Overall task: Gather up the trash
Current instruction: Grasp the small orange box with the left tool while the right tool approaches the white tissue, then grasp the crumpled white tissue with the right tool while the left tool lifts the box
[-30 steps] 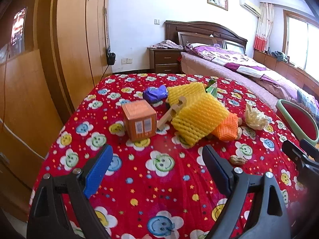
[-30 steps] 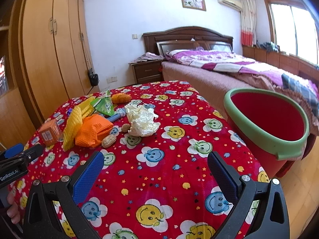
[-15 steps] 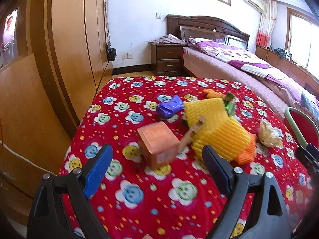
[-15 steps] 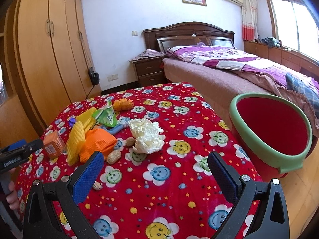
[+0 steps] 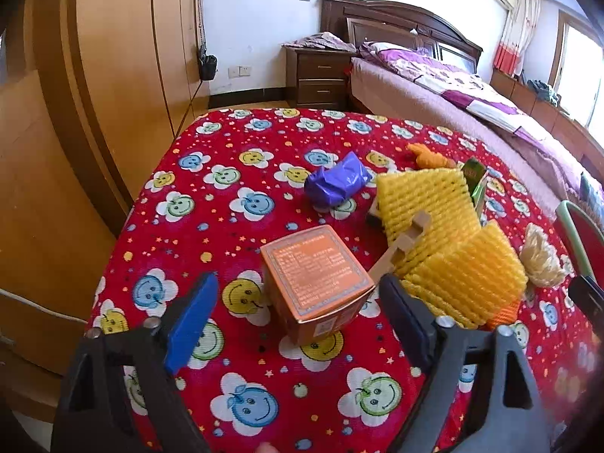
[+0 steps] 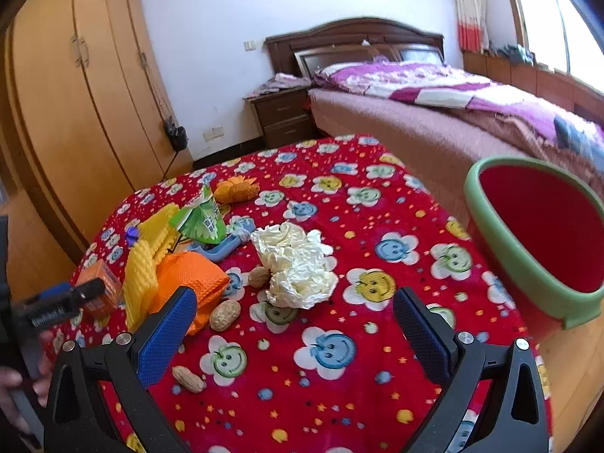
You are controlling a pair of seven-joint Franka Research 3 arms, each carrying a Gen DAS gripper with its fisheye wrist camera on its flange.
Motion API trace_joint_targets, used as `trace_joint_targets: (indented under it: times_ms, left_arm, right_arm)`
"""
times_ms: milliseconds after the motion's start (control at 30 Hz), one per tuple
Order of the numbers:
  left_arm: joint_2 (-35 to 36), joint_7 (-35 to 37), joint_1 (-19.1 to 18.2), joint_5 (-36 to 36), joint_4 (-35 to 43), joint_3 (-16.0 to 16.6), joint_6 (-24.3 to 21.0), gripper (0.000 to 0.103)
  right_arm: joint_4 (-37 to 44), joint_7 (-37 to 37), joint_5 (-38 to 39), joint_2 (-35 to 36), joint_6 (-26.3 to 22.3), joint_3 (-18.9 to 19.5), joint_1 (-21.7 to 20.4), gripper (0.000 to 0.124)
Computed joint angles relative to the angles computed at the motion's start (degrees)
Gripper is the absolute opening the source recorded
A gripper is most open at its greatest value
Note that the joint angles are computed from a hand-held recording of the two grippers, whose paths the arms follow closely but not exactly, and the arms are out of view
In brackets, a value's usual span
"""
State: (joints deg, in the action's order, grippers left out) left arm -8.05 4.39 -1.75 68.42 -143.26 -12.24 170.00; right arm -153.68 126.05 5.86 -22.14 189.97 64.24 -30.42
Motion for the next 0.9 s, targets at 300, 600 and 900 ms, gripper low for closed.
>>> trace_joint_targets:
  times_ms: [300, 600, 900]
  left_arm:
    - [4.6, 3.5, 0.1, -2.5, 2.5, 1.3, 5.4, 0.058]
    - [5.2, 3.0, 0.2, -2.3, 1.8, 2.4, 10.1, 0.047]
    - [0.8, -7.4, 1.6, 7.6, 1.1, 0.6, 10.8, 0.047]
  right_arm:
    - [5.3, 4.3, -7.6, 3.3, -5.5, 9.0, -12.2, 0.103]
    - [7.3, 6.3, -14.4, 9.9, -7.1, 8.8, -14.3, 0.076]
    - [4.8, 6.2, -17.1, 10.0, -5.6, -4.7, -1.1, 0.032]
